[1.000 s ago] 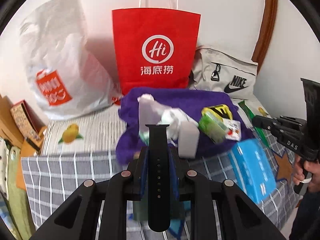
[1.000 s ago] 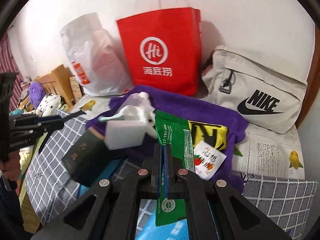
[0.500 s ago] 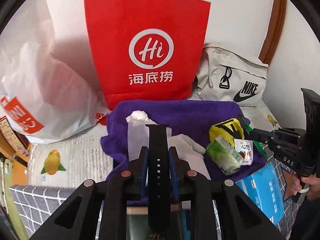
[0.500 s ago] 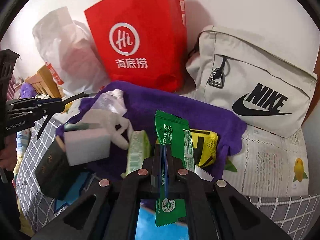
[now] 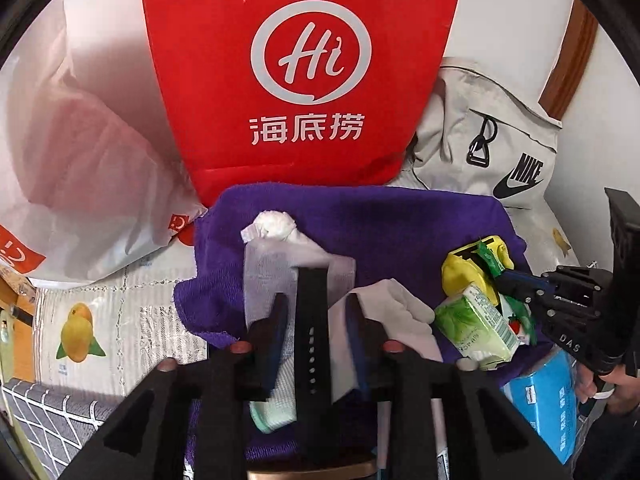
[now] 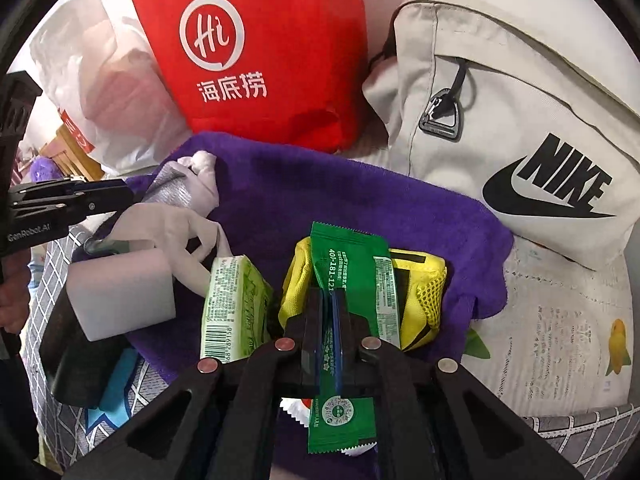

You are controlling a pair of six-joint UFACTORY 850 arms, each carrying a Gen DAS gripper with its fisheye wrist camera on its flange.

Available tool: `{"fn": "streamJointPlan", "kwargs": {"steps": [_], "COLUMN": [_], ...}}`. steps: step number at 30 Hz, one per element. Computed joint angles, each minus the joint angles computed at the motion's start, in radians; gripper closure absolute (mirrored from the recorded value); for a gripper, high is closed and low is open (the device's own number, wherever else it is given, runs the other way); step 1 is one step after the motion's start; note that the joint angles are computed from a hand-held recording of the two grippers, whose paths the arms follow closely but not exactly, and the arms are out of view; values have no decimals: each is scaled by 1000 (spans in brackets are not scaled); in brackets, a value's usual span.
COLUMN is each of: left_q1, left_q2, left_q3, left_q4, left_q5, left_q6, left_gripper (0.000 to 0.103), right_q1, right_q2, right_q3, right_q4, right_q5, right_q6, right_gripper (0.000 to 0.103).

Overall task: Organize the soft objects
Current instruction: 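Lower the green packet and black strap onto the towel and open both grippers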

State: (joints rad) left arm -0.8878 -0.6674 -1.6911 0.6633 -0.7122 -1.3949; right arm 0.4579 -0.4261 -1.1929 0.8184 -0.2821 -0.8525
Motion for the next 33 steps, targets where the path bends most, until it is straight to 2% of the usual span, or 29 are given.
{"fn": "streamJointPlan", "kwargs": {"steps": [2, 5, 6, 7, 11, 15, 19, 20, 21, 29, 33], "left_q1": [-7, -23, -30, -36, -57, -76, -76, -76, -77, -85, -58], "left_q2": [8, 24, 37, 53, 94, 71, 14, -1, -8, 15, -37], "left_q3": [6, 14, 25, 41, 89, 65, 13, -1, -4, -13, -85], "left_q4": [21, 52, 60, 65, 44, 2, -75, -92, -88, 50, 2], "left_q5": [-9, -42, -38, -20, 79, 85, 54, 42, 39, 61, 36], "left_q6": [-16, -42, -47, -54, -43, 1, 85, 108, 104, 47, 115], "left_gripper": [61, 58, 58, 57, 53, 52, 52, 57, 77, 75, 75], "right_q1": [5, 13, 14, 15, 11, 6, 4, 3, 0, -26, -28], "right_q2": [-2, 7, 15, 25, 61, 100, 120, 124, 128, 128, 125], "right_q3": [-2, 6, 14, 24, 50, 83, 105, 110, 115, 123, 122], "right_q4": [-40, -77, -64, -49, -6, 40, 45, 42, 37, 87, 109], "right_q5": [-2, 15, 25, 36, 46, 52, 56, 55, 56, 49, 45], "right_q6": [34, 66, 55, 40, 11, -26, -33, -31, -28, -65, -84], "right_gripper": [92, 74, 68, 66, 65, 65, 65, 65, 65, 65, 65]}}
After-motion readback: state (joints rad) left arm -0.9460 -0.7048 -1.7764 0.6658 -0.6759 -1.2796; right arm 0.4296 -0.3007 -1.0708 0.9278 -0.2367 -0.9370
